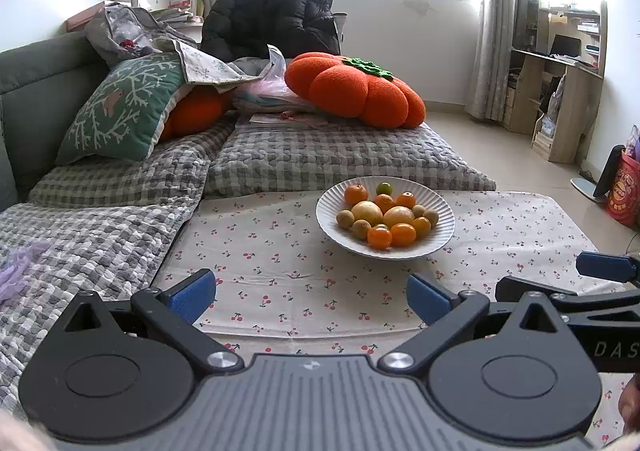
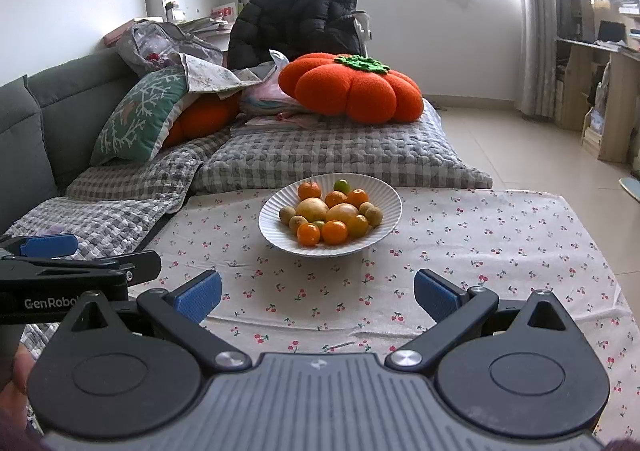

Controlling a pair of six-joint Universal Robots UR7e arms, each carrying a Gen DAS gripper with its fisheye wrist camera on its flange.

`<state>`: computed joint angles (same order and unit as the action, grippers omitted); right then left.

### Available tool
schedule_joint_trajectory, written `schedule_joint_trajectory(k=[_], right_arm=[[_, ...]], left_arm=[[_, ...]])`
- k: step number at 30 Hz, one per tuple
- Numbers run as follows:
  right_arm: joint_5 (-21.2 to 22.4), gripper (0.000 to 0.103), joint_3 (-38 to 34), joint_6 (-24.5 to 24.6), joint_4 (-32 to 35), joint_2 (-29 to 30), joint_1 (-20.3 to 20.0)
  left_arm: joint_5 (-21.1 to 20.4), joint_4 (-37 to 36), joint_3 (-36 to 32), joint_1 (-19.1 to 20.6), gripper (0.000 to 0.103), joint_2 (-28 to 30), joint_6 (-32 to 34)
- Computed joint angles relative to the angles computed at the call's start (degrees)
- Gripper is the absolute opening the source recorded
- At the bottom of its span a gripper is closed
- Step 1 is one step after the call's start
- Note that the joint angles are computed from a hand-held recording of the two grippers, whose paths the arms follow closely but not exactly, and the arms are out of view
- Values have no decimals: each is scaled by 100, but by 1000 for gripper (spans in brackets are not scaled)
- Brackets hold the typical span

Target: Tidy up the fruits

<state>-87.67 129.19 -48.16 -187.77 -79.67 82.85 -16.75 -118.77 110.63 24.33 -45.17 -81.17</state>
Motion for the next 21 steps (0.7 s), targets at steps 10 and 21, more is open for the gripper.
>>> schedule_joint_trajectory(k=[10,21], right_arm=[[7,103,-6,6,27,0,-17],[4,103,0,33,29,6,-22]], left_arm=[[-44,-33,2,19,97,-10,19],[-34,30,-3,15,97,-7,-37]])
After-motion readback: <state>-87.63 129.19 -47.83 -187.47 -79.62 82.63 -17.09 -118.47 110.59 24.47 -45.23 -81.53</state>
